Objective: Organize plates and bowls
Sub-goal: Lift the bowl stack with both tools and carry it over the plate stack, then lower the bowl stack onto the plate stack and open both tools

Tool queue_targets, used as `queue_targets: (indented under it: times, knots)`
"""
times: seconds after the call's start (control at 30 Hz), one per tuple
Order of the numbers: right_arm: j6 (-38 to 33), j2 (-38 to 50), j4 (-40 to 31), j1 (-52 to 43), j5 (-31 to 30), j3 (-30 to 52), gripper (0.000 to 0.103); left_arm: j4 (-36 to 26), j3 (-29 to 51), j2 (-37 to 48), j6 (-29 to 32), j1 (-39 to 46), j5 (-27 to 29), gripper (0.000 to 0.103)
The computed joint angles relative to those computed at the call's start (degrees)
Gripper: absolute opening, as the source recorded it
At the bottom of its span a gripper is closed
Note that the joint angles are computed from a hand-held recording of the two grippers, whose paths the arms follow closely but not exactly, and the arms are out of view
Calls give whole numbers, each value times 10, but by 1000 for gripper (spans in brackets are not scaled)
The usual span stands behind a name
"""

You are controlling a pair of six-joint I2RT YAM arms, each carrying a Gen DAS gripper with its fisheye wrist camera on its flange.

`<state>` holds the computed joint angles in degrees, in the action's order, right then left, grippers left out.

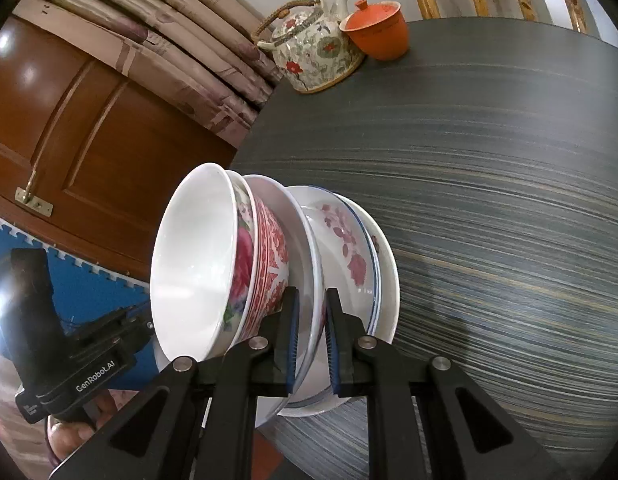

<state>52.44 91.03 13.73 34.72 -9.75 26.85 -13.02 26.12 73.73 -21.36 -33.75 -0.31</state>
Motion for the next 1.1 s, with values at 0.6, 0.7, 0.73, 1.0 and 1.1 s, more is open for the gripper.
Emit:
queue_targets:
  times: [0.6,0.7,0.73,1.0,1.1]
  knots:
    - [12,47,30,-4,-20,8,13,28,-12,24,5,5,3,12]
    - [10,49,31,-5,-19,10,13,31,-12,29,9,6,1,12]
    - [9,48,30,-4,-19,11,13,31,-12,29,10,6,0,12]
    - [9,47,56,-3,-17,-5,13,32,-21,18,13,-2,-21,15]
    - [1,42,46,7,1,-2,14,28,-27,-1,10,-20,-49,19]
